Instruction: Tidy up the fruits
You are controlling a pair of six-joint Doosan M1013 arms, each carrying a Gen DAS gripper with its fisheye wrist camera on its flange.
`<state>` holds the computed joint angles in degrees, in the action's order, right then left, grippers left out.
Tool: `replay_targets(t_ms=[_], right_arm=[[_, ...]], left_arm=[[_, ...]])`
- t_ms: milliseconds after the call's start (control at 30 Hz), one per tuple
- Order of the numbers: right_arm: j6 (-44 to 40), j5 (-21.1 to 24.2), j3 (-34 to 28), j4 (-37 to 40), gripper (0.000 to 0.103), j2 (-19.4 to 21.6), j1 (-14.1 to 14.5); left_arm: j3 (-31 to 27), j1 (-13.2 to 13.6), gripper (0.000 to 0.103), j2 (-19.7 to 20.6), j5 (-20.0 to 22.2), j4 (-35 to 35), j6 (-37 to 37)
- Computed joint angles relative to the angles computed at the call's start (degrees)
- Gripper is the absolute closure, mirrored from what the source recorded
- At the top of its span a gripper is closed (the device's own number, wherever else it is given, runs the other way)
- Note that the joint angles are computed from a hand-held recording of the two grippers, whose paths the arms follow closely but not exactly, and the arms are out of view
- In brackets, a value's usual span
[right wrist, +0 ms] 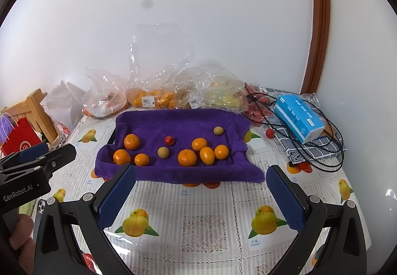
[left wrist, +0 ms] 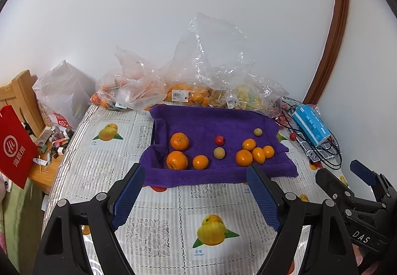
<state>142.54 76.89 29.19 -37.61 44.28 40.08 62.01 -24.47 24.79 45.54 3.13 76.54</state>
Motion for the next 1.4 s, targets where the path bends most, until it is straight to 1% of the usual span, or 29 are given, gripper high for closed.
replay_targets(t_ms=[400,933,1200,1400], right_arm=[[0.5,0.0,0.6,-0.6,0.000,-0.3,0.0],[3.1,-1.2,3.6,-0.7,0.000,-1.8,-0.6],[4.1,-2.0,4.5,-1.9,0.000,-2.6,-0.5],[4.6,-1.7,5.1,-2.4,0.000,-3.2,-0.2]], left_arm=[[0.1,-0.3,0.020,-0.1,0.1,1.0,-0.6],[-2.0,-0.3,0.019,1.6,2.2,2.0,-1.6],[-1.9,-0.4,0.019,1.3,1.7,2.4,-1.9],[-1.1,-0.7,0.019,0.6,1.3,1.5,-1.3]])
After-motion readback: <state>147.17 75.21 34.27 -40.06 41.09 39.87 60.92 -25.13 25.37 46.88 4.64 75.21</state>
